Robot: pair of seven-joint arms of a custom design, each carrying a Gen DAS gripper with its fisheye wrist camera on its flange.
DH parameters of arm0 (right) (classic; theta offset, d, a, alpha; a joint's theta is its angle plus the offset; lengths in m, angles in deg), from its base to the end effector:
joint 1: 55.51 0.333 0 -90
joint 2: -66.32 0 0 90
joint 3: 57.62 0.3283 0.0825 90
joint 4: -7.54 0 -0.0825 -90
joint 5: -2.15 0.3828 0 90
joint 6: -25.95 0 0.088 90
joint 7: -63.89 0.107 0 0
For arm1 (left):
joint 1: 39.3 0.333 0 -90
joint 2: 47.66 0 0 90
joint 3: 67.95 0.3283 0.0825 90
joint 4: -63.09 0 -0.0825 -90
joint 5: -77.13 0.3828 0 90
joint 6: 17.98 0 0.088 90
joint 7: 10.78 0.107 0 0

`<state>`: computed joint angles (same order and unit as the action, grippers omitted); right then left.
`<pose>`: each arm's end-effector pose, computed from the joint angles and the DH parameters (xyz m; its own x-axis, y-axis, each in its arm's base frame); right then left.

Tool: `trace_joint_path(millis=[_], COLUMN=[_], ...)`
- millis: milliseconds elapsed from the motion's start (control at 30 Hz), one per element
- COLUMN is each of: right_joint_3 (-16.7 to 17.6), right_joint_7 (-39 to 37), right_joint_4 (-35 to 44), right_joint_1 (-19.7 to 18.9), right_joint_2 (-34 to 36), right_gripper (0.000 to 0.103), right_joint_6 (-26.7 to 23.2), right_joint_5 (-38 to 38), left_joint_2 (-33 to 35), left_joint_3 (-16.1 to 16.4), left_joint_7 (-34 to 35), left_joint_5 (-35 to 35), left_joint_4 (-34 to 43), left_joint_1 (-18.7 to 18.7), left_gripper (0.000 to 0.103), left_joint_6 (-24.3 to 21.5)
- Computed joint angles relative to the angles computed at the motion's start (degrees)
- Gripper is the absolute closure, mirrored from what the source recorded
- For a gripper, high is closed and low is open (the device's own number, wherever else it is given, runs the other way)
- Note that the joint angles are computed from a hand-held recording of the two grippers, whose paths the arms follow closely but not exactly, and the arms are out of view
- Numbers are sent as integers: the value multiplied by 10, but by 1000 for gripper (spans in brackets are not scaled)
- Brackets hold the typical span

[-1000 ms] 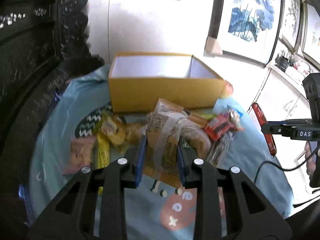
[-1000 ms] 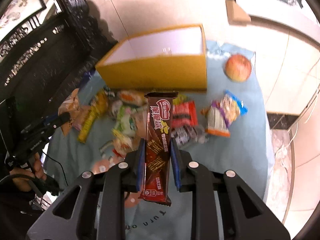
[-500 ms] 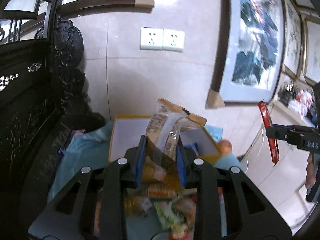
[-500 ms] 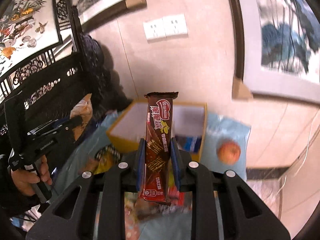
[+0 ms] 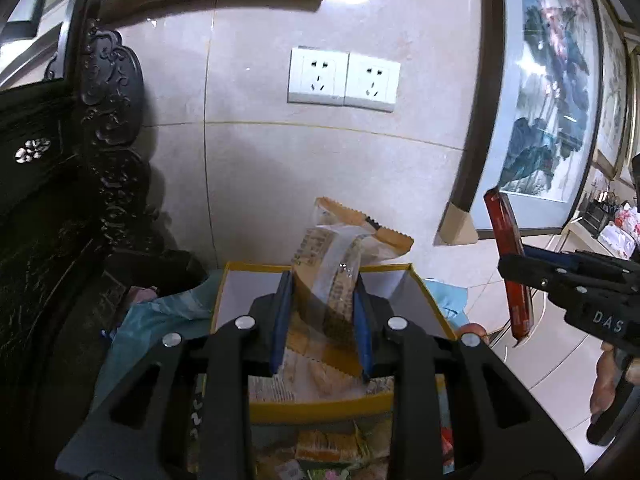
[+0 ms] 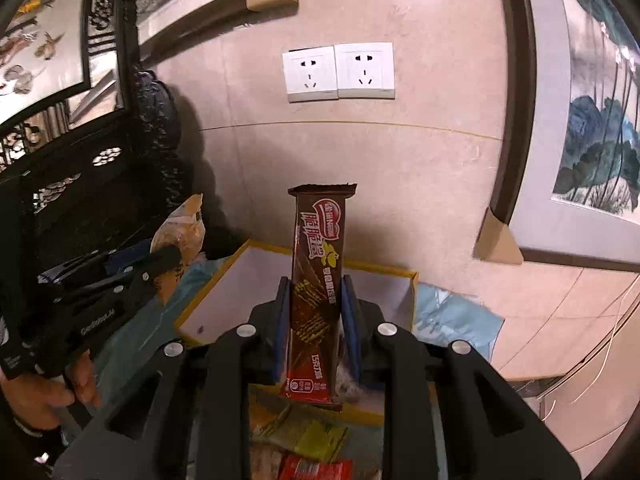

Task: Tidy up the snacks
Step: 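Open both tools to drop the snacks into the box, then reach the left tool to a green packet while the right reaches a black-white packet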

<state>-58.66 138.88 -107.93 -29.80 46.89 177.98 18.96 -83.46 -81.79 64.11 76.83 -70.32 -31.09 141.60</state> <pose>0.4546 0.1980 0.7237 0.5182 -0.8516 -0.0788 -0.4960 -0.2242 -0.8389 0.4028 -0.0730 0.6968 0.0730 -0.9927 0.0962 -0.4724 -0.1193 -0.8733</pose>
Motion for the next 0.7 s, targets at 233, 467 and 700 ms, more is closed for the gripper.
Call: trace_joint_path(millis=[233,467,700], right_joint_3=[34,20,15], right_joint_7=[57,66,108], right_joint_4=[24,-55,-247], right_joint_1=[-41,-37,-11], right_joint_2=[43,-30,-170], right_gripper=[51,48,48], right_joint_6=[-44,-97,-123], right_joint_5=[-90,-74,-44], left_joint_2=[39,-44,-177], left_joint_3=[-15,5,-7], left_joint_7=[-23,-7,-2], left_joint_5=[50,22,-26], left_joint_4=[5,-86,-225], left_joint_1=[32,-8,-79], left_gripper=[16,13,13], left_joint_6=[-12,-27,-91])
